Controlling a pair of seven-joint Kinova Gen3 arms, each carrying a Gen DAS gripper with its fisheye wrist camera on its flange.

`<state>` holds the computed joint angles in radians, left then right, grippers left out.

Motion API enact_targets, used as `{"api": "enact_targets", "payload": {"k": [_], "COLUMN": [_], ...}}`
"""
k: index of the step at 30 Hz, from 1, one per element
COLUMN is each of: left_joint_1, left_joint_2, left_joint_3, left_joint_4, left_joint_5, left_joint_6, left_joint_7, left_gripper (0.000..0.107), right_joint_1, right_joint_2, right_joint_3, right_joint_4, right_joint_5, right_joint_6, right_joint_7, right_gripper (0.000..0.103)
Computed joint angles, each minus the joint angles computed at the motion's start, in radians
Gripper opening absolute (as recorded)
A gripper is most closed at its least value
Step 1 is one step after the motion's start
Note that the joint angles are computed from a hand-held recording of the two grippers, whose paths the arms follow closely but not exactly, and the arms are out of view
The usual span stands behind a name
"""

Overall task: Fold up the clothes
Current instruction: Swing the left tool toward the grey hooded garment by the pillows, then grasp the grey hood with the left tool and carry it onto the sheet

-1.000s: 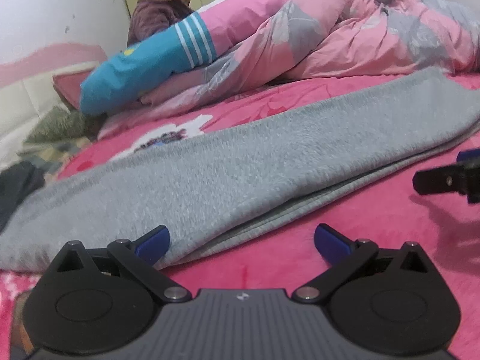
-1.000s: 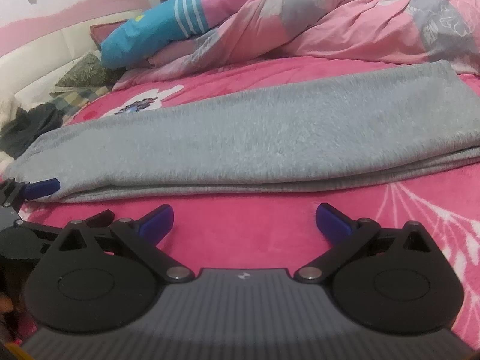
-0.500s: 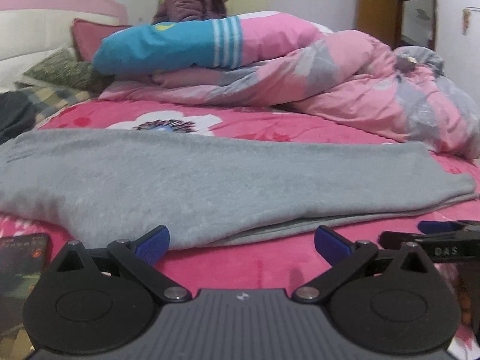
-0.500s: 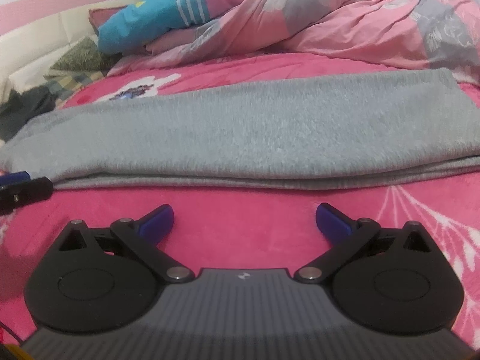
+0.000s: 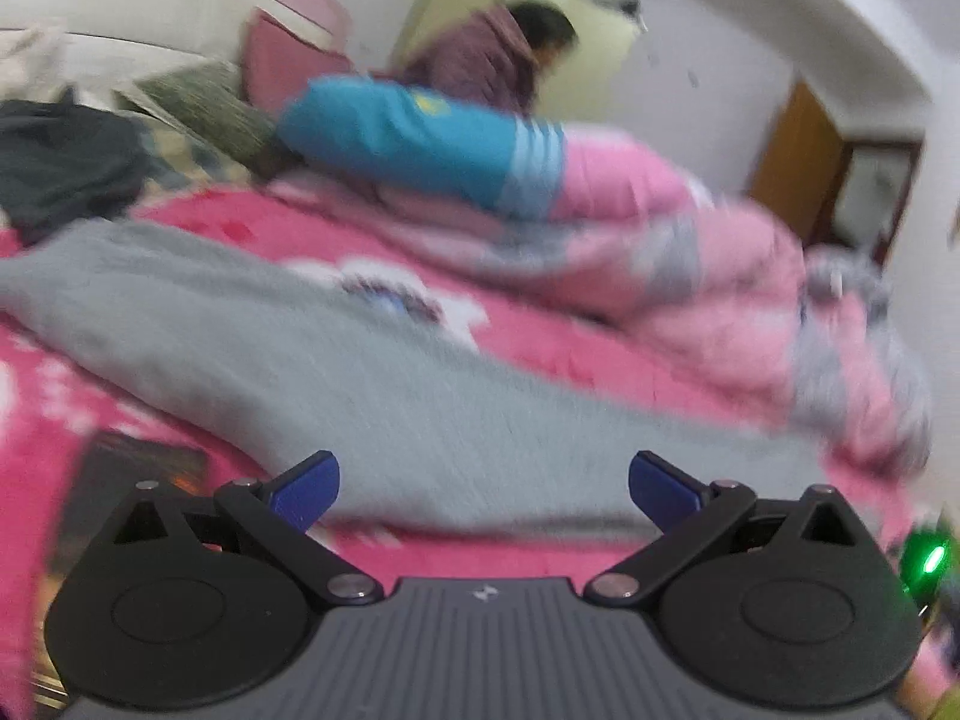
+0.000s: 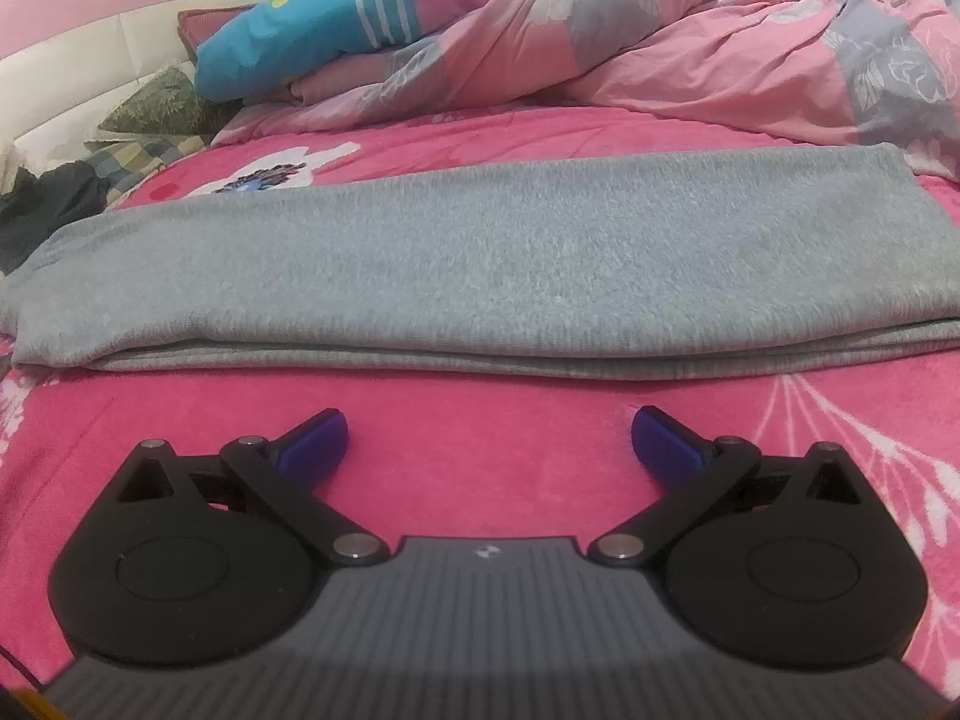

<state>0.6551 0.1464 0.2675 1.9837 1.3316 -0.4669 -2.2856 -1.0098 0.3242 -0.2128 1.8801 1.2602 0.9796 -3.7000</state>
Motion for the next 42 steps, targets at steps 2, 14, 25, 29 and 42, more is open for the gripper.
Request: {"api": "enact_targets", "payload": {"k": [2,14,25,29,42], "left_joint_1": [-0.053,-0.59,-0.832,-0.723,-0.142], "left_joint_2": [-0.056,-0.107,0.039,0.068,0.119], "left_joint_3": [0.021,0.158,0.255,0.135,-0.453], "left_joint_4": [0.056,0.168,0.119,0.12,0.084], "left_joint_5": [-0.033,-0.161,-0.608,-0.758,-0.624], "left_joint_6": [-0.04,0.09,0.178,0.132,0.085], "left_joint_7": [0.081,0.568,0.988,1.151,1.134], "left_gripper": [0.103,0.098,0.077,0.074,0.035], "right_joint_1": [0.002,-0.007,-0.076,-0.028,0.116], "right_joint_2": [0.003,0.018,0.04,0.138,0.376], "right_joint_3": [-0.002,0.01,0.014,0.013,-0.044], "right_joint_4": [-0.011,-0.062,-0.255,-0.435,-0.803], "right_joint_5": [-0.012,-0.074,0.063,0.047,-0.375], "right_joint_6": [0.006,0.033,-0.022,-0.133,-0.159], "right_joint_7": [0.023,0.124,0.356,0.519,0.906], "right_gripper": [0.102,0.102,0.099,0.086,0.052]}}
